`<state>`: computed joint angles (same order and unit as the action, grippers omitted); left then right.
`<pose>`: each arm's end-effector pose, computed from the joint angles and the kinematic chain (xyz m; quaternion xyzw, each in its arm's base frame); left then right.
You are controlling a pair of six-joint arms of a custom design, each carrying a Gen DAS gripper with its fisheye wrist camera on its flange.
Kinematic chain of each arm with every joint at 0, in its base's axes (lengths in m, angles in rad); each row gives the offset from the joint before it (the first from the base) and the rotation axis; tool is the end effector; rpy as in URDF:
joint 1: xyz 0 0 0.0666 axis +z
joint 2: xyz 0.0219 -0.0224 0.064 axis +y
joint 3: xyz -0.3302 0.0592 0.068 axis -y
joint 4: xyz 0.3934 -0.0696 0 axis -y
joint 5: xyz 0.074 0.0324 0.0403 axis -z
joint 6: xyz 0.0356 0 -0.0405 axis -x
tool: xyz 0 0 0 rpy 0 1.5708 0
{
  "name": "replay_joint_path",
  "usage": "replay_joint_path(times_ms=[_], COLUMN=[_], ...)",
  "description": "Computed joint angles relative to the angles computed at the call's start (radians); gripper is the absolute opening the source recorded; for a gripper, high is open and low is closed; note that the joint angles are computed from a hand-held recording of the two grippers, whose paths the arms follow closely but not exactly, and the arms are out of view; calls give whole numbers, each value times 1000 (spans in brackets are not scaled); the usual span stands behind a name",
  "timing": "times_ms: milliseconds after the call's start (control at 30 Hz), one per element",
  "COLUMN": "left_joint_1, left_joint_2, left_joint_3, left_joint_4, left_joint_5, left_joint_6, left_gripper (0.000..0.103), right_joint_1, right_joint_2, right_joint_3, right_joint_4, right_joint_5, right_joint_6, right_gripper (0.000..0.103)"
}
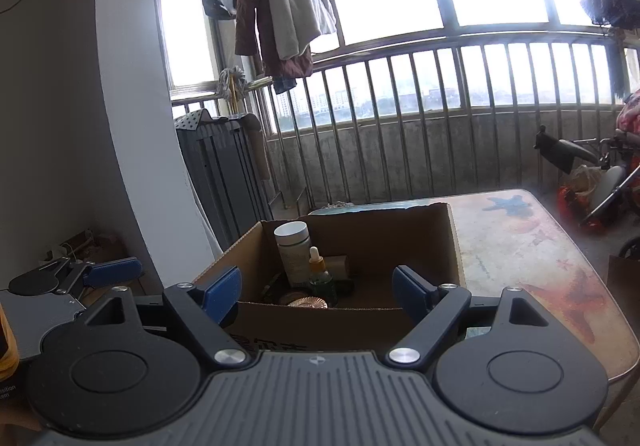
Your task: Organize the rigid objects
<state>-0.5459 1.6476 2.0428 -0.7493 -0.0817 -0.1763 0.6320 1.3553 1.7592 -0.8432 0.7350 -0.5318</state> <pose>0.4976 -0.2994 0.5679 0.2678 0.7753 -0.0720 0.5675 0.3938 0.2582 0.5794 0.1529 0.7965 0.0216 0.5846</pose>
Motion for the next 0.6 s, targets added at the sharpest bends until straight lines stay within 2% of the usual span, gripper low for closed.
replay_joint_path(times_ms=[133,267,600], left_joint_1=[0,-3,7], left_joint_2=[13,20,41], left_joint_3=[21,29,59], left_joint_4=[-17,-20,-30], left_joint_5=[3,-5,19], left_joint_6=[21,-4,2], left_gripper=[103,103,103], right_joint_1=[-3,-4,-8], right_joint_2=[-6,-1,11], right_joint_3=[-8,2,27], right_joint_4=[1,0,-6], right_joint_5=[6,17,37], right_joint_6=[-10,2,23], right_gripper=[85,86,87])
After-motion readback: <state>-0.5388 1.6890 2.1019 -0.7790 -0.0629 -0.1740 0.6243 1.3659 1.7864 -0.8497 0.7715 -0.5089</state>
